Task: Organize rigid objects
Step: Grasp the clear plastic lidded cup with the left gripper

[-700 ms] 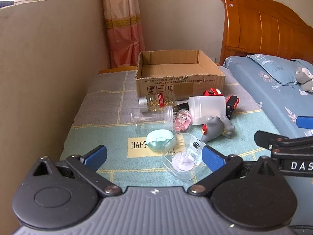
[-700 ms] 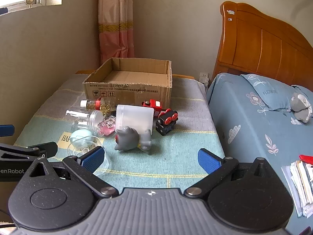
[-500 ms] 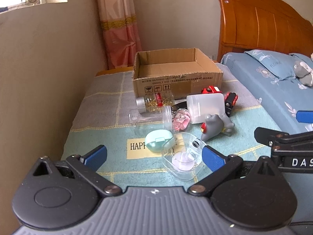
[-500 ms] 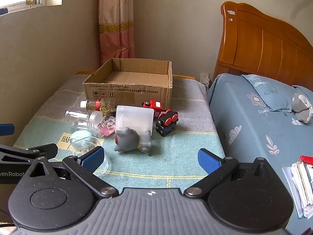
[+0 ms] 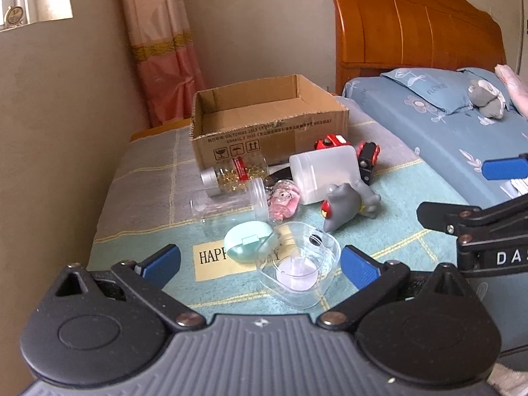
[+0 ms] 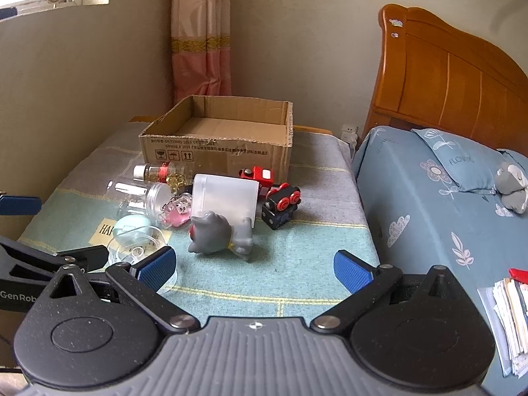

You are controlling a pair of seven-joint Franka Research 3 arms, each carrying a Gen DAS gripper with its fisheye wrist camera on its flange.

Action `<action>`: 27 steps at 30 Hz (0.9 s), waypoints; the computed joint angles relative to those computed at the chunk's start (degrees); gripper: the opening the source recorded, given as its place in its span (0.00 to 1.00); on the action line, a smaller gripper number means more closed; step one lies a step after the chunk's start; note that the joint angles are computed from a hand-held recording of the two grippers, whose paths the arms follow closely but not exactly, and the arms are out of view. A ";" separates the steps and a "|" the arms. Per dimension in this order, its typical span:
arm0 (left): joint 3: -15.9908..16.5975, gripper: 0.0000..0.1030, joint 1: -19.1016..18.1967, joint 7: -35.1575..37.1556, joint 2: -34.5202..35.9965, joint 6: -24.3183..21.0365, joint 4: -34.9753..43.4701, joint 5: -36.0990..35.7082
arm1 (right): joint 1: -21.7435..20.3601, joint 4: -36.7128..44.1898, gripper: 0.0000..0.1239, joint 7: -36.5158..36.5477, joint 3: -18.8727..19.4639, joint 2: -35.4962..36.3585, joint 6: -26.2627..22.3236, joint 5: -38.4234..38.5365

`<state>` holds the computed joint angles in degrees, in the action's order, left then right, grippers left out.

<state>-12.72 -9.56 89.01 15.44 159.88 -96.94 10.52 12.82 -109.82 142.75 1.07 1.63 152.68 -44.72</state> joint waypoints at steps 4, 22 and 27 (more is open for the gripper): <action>-2.30 0.99 2.09 5.41 0.86 0.62 0.03 -4.19 | -0.09 -0.32 0.83 -1.66 -0.20 0.40 2.01 0.36; -8.94 0.99 7.45 30.46 7.76 -2.93 4.33 -19.80 | -0.77 -2.74 0.83 -10.78 -2.68 2.98 9.14 8.44; -9.85 0.99 8.01 35.58 9.84 -4.42 6.11 -22.37 | -1.00 -2.37 0.83 -13.21 -3.50 4.96 8.67 12.41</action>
<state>-22.57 -1.55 124.59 25.27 155.46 -90.83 -11.85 11.82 -112.19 129.55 -2.43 6.59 161.35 -32.31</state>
